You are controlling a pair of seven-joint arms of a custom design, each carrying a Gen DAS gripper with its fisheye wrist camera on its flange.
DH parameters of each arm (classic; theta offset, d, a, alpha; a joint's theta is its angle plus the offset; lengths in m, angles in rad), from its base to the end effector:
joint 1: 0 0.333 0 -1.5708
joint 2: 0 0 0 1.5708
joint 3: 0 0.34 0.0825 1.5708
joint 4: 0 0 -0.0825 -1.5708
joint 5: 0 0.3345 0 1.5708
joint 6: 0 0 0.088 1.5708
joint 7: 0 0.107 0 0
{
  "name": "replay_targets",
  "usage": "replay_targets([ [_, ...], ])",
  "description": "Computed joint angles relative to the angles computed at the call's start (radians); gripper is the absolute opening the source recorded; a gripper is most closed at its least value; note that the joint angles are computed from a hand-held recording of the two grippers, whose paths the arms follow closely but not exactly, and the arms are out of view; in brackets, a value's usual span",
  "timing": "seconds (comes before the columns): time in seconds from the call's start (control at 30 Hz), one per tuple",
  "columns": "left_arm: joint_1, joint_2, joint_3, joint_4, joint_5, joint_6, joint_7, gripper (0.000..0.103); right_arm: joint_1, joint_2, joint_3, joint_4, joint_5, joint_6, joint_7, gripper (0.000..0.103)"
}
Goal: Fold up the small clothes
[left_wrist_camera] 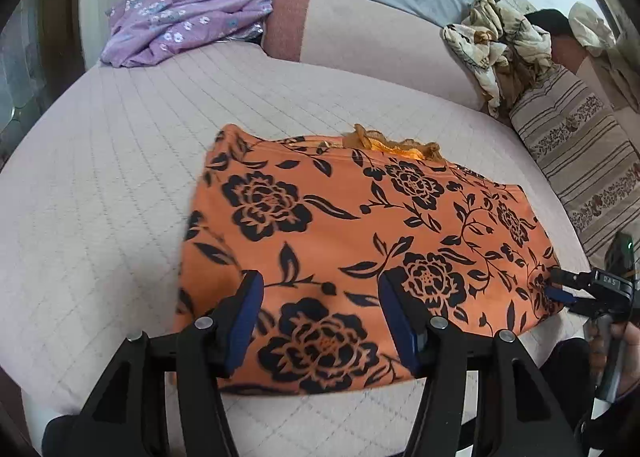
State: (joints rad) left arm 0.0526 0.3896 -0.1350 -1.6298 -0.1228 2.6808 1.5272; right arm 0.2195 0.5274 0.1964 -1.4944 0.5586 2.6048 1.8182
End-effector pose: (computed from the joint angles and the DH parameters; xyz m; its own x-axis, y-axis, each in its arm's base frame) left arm 0.6763 -0.0358 0.5166 0.0159 -0.9822 0.1873 -0.7924 -0.1266 -0.5967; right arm 0.6656 0.2463 0.4742 -0.1316 -0.7579 -0.6390 -0.9000 0.3616 -0.2436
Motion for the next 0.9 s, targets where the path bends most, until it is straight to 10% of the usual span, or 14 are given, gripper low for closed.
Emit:
replay_targets([
  [0.17, -0.002, -0.052, 0.035, -0.076, 0.027, 0.040, -0.068, 0.069, -0.004, -0.128, 0.006, -0.188, 0.085, 0.179, -0.001, 0.069],
  [0.3, 0.005, -0.052, 0.023, -0.077, 0.021, 0.029, -0.076, 0.069, -0.090, -0.106, 0.143, -0.152, 0.316, 0.161, -0.267, 0.078],
  [0.9, -0.017, -0.045, 0.012, -0.067, 0.046, 0.059, -0.096, 0.070, 0.038, -0.134, -0.027, -0.256, 0.152, 0.180, 0.159, 0.080],
])
